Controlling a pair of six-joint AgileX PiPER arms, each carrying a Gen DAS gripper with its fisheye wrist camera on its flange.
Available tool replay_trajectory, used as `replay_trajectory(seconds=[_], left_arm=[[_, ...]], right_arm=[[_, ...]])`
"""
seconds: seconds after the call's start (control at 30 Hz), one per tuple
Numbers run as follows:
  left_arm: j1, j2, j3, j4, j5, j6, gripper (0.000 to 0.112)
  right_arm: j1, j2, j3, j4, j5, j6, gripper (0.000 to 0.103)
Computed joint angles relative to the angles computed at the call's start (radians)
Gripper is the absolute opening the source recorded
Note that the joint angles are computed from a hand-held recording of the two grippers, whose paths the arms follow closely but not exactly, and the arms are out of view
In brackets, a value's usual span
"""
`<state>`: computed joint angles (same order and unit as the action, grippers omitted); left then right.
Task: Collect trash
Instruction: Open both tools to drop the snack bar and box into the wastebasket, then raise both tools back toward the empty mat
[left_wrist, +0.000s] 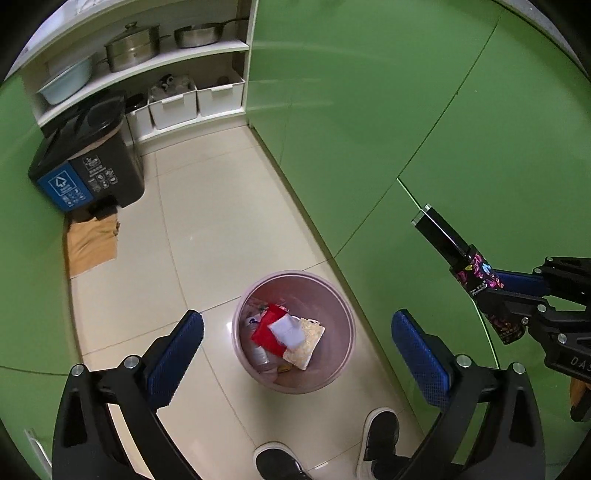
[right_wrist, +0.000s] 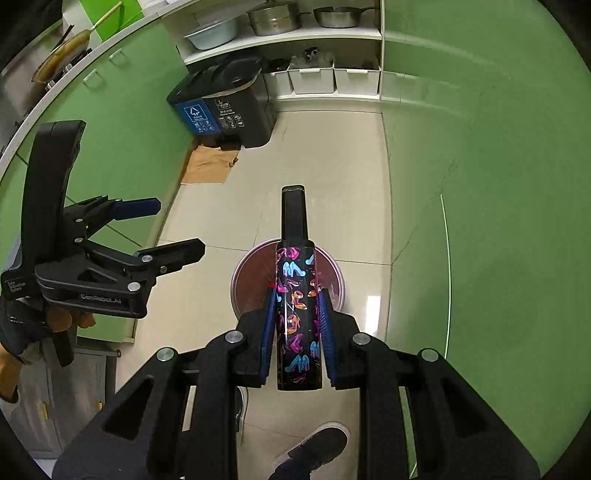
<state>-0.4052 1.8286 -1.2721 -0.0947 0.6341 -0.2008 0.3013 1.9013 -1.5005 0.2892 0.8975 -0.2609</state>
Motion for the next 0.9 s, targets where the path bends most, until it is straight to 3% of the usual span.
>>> replay_trajectory(seconds=[0.23,0.57,0.6,0.63,0.67,0.7,0.9], left_arm=[[0.045,-0.035,0.030,-0.026,0.005,0.026,0.097],[0.136,-0.081,0.084,-0.037,-0.006,0.057,0.097],[0.144,-0.085,0.088,-0.033,-0.009,0.054,0.097],[0.149,-0.087,0.088,-0.029,-0.010,0.052,0.097],[0.155,-0.087,0.089,-0.029,-0.011,0.053,0.097],[0.161,-0.088,0.090,-0.031,-0.013,0.057,0.097],[0.165,-0.094,0.090,-0.042,-0.005,0.068,0.097]], right_arm=[[0.004,0.013,-0.016,0.007,0.014,-0.014,0.023],[0.027,0.127,-0.123,0.055,0.033,-0.061,0.025],[0.034,0.136,-0.133,0.041,0.030,-0.052,0.037],[0.036,0.133,-0.128,0.040,0.019,-0.051,0.078],[0.035,0.125,-0.114,0.051,-0.009,-0.060,0.095],[0.037,0.117,-0.104,0.048,-0.021,-0.056,0.100],[0.048,0.131,-0.139,-0.012,0.018,0.020,0.100]])
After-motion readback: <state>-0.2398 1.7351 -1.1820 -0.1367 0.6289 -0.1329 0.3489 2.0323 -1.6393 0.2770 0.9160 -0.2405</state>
